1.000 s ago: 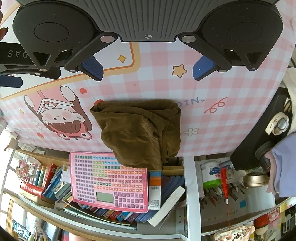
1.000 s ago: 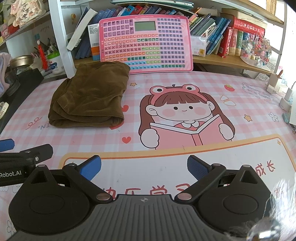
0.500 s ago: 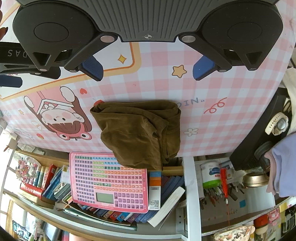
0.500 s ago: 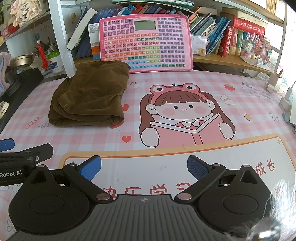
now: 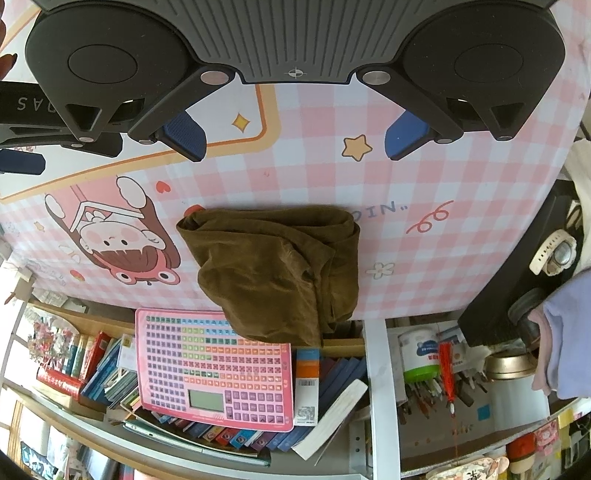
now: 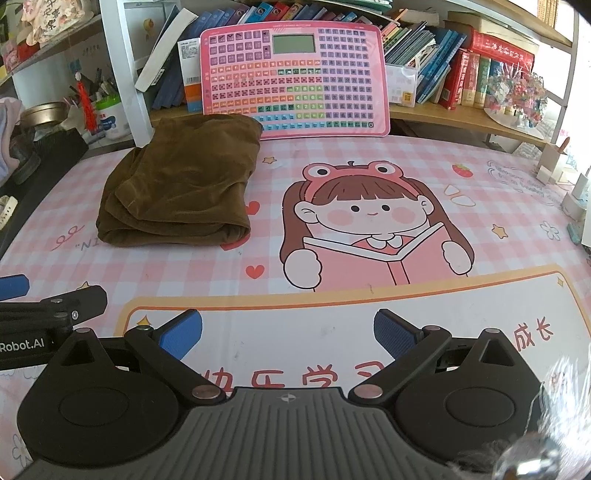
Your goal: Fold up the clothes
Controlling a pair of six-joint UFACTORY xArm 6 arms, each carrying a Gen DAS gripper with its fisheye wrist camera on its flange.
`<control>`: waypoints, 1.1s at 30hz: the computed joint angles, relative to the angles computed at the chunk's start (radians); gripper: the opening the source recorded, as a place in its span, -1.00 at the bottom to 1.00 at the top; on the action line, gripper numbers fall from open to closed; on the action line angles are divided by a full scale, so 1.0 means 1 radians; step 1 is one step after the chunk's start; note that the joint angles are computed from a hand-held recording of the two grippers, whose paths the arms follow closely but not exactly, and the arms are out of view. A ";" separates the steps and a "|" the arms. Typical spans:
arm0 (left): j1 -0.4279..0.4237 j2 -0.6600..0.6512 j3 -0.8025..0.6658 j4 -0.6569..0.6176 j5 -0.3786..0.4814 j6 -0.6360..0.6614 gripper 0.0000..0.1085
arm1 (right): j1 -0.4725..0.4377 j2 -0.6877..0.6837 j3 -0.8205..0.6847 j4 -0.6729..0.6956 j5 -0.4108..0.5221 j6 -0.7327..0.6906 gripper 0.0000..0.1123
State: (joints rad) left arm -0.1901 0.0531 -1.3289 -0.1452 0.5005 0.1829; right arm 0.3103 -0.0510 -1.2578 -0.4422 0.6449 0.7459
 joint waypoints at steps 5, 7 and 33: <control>0.000 0.003 -0.004 0.002 0.009 -0.001 0.90 | 0.000 0.003 -0.003 0.003 0.003 0.000 0.79; -0.001 0.004 -0.007 0.001 0.013 0.001 0.90 | 0.000 0.004 -0.004 0.004 0.005 0.001 0.79; 0.003 0.033 -0.042 -0.003 0.046 0.007 0.90 | 0.001 0.028 -0.031 0.007 0.026 -0.001 0.79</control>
State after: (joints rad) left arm -0.1869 0.0862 -1.3712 -0.1485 0.5467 0.1895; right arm 0.3112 -0.0230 -1.2892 -0.4357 0.6713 0.7447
